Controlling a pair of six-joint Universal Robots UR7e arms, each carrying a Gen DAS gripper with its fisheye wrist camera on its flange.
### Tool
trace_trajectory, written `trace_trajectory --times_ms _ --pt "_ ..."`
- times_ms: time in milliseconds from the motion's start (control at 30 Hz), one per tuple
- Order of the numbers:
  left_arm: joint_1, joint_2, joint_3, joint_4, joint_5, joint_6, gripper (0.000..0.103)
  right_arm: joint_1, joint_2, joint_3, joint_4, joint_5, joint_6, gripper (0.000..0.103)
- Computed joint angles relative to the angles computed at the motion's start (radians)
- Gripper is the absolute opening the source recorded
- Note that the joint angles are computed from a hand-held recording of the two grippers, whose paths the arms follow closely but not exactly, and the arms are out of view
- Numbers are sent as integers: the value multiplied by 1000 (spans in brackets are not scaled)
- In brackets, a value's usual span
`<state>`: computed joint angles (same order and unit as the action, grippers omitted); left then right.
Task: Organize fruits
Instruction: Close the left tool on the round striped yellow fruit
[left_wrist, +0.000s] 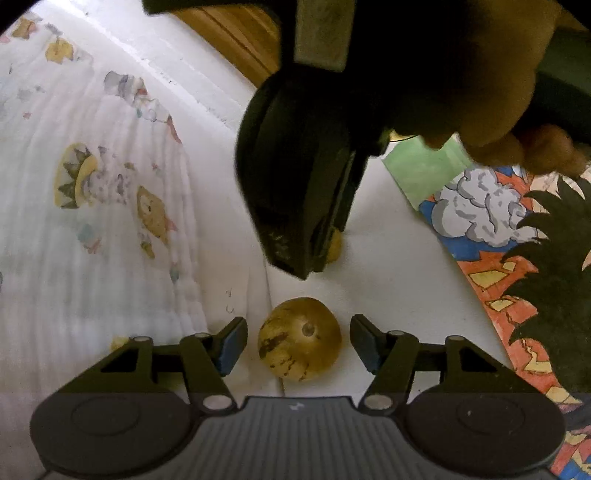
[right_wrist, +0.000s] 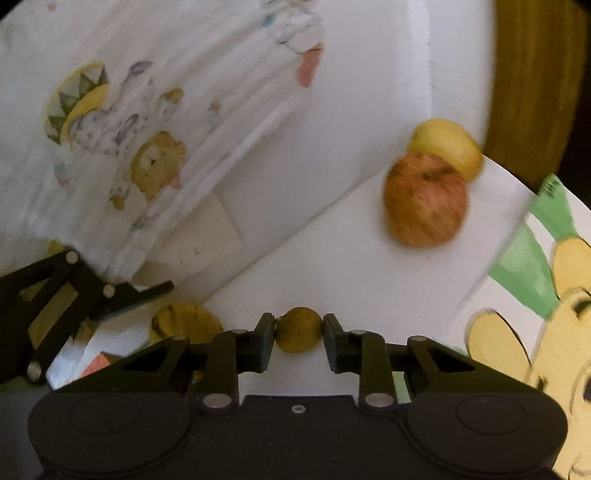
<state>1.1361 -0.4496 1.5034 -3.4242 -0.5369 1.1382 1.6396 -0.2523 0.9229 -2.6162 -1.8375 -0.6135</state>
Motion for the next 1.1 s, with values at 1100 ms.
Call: trace_trajectory --times_ms 1100 --pt "21 -230 45 645 -182 -977 49 -59 -292 461 -225 40 87 30"
